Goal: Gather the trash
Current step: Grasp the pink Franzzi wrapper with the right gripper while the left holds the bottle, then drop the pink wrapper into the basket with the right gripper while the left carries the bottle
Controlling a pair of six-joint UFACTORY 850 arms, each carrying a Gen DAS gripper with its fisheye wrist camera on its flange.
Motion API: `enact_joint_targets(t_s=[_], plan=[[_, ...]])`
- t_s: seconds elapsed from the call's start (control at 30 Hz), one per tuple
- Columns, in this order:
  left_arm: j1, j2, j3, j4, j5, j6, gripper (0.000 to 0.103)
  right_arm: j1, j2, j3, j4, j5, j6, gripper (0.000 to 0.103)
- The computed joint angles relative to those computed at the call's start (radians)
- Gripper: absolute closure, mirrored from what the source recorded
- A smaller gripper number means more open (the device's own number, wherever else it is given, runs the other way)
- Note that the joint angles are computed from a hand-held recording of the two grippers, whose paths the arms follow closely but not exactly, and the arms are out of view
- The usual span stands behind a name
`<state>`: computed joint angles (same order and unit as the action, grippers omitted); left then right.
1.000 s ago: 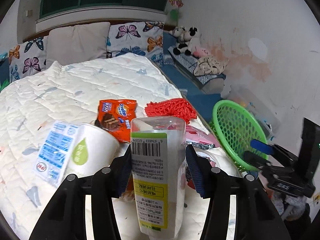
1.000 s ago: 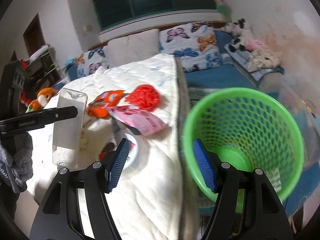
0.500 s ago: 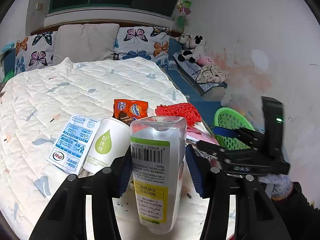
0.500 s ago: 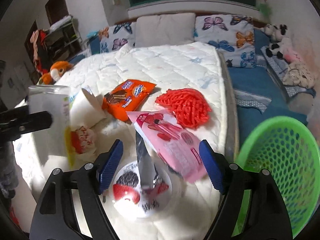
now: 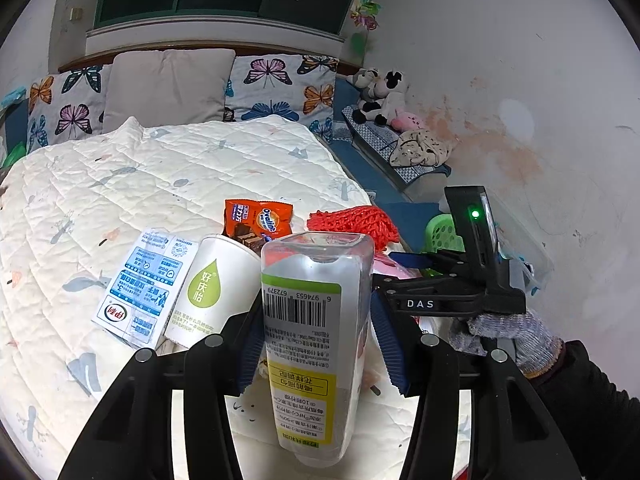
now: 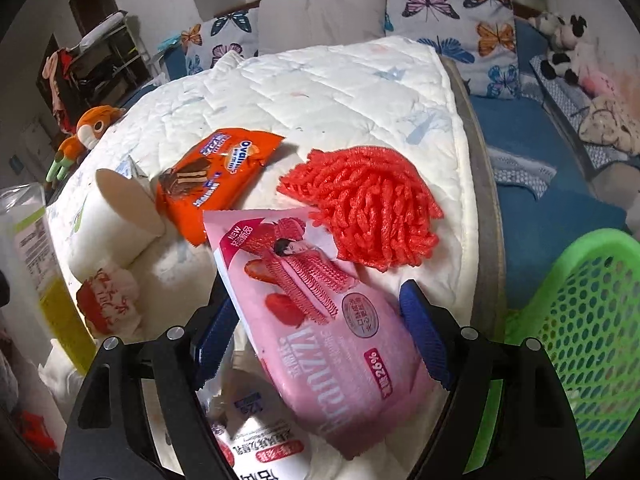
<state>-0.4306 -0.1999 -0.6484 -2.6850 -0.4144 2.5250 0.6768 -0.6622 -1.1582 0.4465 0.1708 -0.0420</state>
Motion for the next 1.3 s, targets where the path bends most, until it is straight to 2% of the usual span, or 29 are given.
enact_joint_targets(t_s=[0.07,0.23,0.3,0.67,0.83,1.07,1.3], plan=[[-0.002,0.003,0.001,-0.001,0.001,0.001,0.053,0.002,0.007,0.008,0.019,0.009,-0.018,0.029],[-0.006,0.010,0.004,-0.006,0.001,0.004,0.053,0.003,0.037,0.046,-0.133,0.042,0.145,0.043],[-0.010,0.016,0.008,-0.014,0.000,0.010,0.054,0.009,0.049,0.060,-0.146,0.056,0.159,0.047],[-0.030,0.061,0.023,-0.022,0.002,0.021,0.054,0.049,0.171,0.195,-0.148,0.208,0.217,0.050],[-0.057,0.078,0.009,-0.035,0.006,0.045,0.055,0.056,0.253,0.288,-0.048,0.273,0.169,0.050],[-0.112,0.058,-0.067,-0.030,0.025,0.056,0.055,0.041,0.331,0.399,0.239,0.317,-0.012,0.050],[-0.178,-0.005,-0.172,0.011,0.033,0.037,0.055,-0.013,0.357,0.481,0.330,0.322,-0.008,0.048]])
